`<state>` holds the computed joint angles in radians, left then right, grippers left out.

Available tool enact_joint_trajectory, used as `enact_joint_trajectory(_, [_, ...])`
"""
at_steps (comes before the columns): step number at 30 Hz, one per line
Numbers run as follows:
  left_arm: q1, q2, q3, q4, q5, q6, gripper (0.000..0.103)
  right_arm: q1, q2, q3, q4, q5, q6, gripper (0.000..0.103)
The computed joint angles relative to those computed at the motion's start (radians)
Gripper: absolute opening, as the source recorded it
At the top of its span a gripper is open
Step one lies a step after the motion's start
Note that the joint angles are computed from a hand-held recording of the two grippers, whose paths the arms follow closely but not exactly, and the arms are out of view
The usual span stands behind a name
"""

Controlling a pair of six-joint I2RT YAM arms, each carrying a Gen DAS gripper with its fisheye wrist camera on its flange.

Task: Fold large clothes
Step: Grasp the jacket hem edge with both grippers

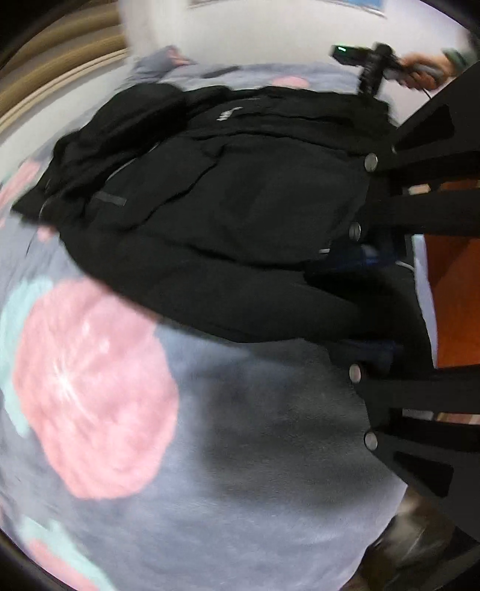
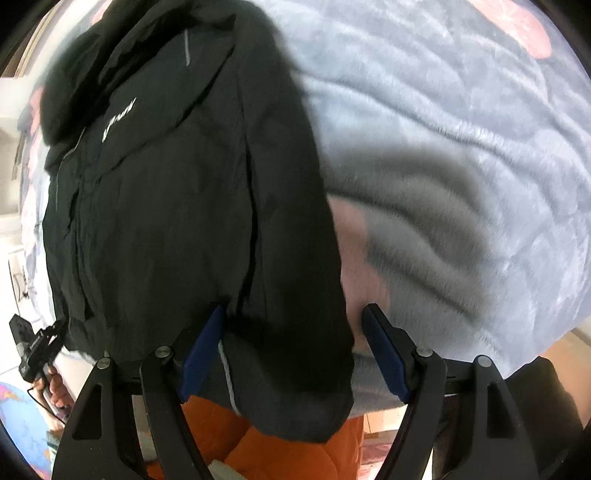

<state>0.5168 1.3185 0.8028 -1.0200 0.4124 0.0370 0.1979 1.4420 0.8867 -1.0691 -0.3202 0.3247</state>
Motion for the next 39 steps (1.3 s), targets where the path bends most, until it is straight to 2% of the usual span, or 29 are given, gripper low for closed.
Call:
enact_joint_trajectory(5, [0.02,0.046,0.004,-0.014,0.057,0.009,0.027,0.003,-0.054,-0.08,-0.005,-0.052,-0.044,0.079])
enact_joint_trajectory(9, [0.018,0.106,0.003,0.014,0.081,-0.004,0.049,-0.027,-0.068,-0.116,0.035,-0.074,-0.044,0.079])
enact_joint_trajectory(12, [-0.028,0.12,-0.005,0.045,0.074,-0.048,0.056,-0.016,-0.055,-0.117,0.056,-0.076,-0.024,0.079])
enact_joint_trajectory(17, [-0.038,0.122,0.005,0.036,0.044,-0.029,0.056,-0.043,-0.046,-0.102,0.039,-0.093,-0.053,0.079])
enact_joint_trajectory(19, [-0.039,0.094,0.005,0.027,0.041,-0.013,0.048,-0.053,-0.072,-0.1,0.029,-0.108,-0.075,0.077])
enact_joint_trajectory(20, [-0.031,0.091,0.009,0.02,0.041,-0.001,0.043,-0.052,-0.09,-0.099,0.024,-0.119,-0.08,0.072])
enact_joint_trajectory(24, [0.035,0.123,0.019,0.006,0.086,0.03,0.043,-0.065,-0.089,-0.087,0.015,-0.135,-0.113,0.069])
enact_joint_trajectory(29, [0.055,0.168,0.007,0.03,0.119,0.012,0.046,-0.074,-0.024,-0.093,0.045,-0.15,-0.097,0.07])
enact_joint_trajectory(31, [0.028,0.142,0.004,0.041,0.098,-0.009,0.038,-0.063,-0.028,-0.098,0.057,-0.15,-0.078,0.07])
enact_joint_trajectory(32, [0.023,0.127,0.005,0.038,0.103,-0.011,0.023,-0.052,-0.039,-0.098,0.059,-0.144,-0.064,0.068])
enact_joint_trajectory(33, [0.02,0.111,0.009,0.037,0.108,-0.018,0.015,-0.039,-0.054,-0.094,0.056,-0.137,-0.053,0.057])
enact_joint_trajectory(34, [0.021,0.093,0.018,0.031,0.12,-0.03,0.014,-0.035,-0.065,-0.086,0.053,-0.136,-0.052,0.051])
enact_joint_trajectory(36, [0.037,0.066,0.051,0.016,0.167,-0.047,0.012,-0.032,-0.082,-0.053,0.035,-0.137,-0.053,0.024])
enact_joint_trajectory(39, [0.033,0.052,0.127,0.002,0.236,-0.079,0.012,-0.032,-0.099,0.045,-0.009,-0.137,-0.051,0.019])
